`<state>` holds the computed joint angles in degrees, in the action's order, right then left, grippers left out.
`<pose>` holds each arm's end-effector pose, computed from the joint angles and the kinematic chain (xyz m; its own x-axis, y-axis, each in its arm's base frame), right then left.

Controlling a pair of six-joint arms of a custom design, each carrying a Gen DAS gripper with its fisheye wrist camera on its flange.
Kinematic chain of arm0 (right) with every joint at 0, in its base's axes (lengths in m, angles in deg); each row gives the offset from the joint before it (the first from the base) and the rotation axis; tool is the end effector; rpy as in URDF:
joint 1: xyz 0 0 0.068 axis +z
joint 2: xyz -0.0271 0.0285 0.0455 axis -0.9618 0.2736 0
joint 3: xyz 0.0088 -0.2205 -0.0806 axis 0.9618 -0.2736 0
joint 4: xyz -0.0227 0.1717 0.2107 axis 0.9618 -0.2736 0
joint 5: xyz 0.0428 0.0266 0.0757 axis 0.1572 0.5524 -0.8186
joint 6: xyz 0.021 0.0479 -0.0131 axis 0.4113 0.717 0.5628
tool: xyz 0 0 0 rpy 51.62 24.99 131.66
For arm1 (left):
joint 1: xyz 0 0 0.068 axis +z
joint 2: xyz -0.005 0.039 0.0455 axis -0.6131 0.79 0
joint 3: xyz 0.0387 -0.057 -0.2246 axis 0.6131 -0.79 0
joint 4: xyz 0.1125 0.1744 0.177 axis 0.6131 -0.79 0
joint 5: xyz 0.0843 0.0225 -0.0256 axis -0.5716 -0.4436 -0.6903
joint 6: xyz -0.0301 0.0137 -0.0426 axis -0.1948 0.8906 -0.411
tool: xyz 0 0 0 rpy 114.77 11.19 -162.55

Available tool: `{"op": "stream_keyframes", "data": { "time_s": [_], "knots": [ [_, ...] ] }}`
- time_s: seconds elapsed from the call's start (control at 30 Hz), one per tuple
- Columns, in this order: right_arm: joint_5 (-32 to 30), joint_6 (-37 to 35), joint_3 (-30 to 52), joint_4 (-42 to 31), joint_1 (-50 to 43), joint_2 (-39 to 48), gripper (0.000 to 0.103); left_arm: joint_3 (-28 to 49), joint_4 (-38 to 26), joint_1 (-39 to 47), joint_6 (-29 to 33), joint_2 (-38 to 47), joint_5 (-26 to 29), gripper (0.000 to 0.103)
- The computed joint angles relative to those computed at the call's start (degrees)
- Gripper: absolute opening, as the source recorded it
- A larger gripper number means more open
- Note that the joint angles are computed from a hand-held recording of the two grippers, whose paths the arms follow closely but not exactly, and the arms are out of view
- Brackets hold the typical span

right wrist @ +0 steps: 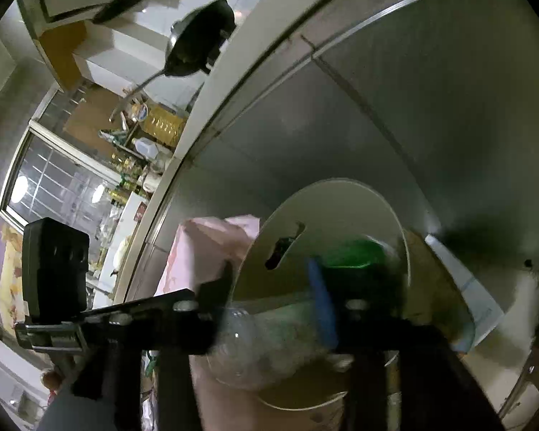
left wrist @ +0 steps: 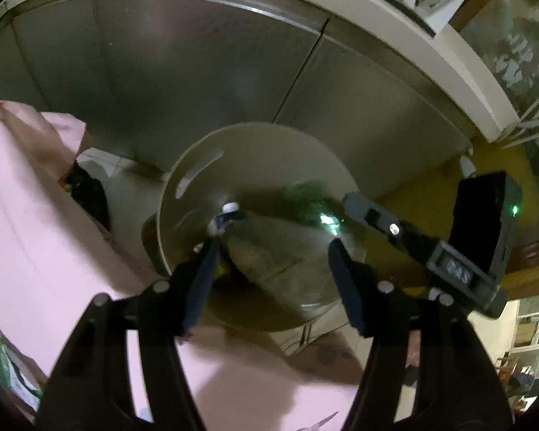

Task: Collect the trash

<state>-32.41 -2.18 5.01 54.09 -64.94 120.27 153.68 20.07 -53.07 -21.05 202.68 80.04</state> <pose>0.2696 0.0564 0.0544 -0.6363 0.6126 -0.4689 0.0241 0.6232 0.7817 0.3816 -0.1195 0.1845 -0.8040 0.4770 -0.3549 0.5837 0.7469 -0.3185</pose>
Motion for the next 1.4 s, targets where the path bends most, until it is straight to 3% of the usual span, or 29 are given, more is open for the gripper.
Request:
{"op": "stream_keyframes", "data": {
  "time_s": [0.2,0.33,0.47,0.57,0.73,0.9,1.17,1.4],
  "knots": [
    [2.31,-0.45,-6.23,1.96,1.16,-8.17,0.052,-10.53,1.36,3.74,2.84,-13.44,4.38,0.061],
    [3.19,-0.18,-9.2,1.42,3.81,-13.73,0.052,-19.11,-0.5,11.67,7.23,-25.26,9.9,0.061],
    [4.77,0.91,-10.16,-1.33,8.35,-19.91,0.052,-23.79,-6.56,26.15,16.07,-34.56,14.97,0.061],
    [6.54,1.85,-9.82,-1.86,13.6,-21.67,0.052,-22.29,-12.98,42.72,25.73,-36.28,18.13,0.061],
    [10.27,2.18,-4.5,-3.15,24.36,-18.58,0.052,-11.76,-19.4,67.87,37.8,-26.37,20.65,0.061],
    [12.45,2.8,5.07,-5.3,33.52,-9.63,0.052,-2.42,-21.51,82.86,43.53,-15.38,19.92,0.061],
    [14.26,2.14,19.64,-13.78,43.41,0.63,0.052,10.82,-25.39,93.39,47.8,0.71,18.32,0.061],
    [15.22,-0.86,30.77,-23.7,48.25,5.71,0.052,19.82,-28.82,96.87,49.15,10.23,17.65,0.061]
  ]
}}
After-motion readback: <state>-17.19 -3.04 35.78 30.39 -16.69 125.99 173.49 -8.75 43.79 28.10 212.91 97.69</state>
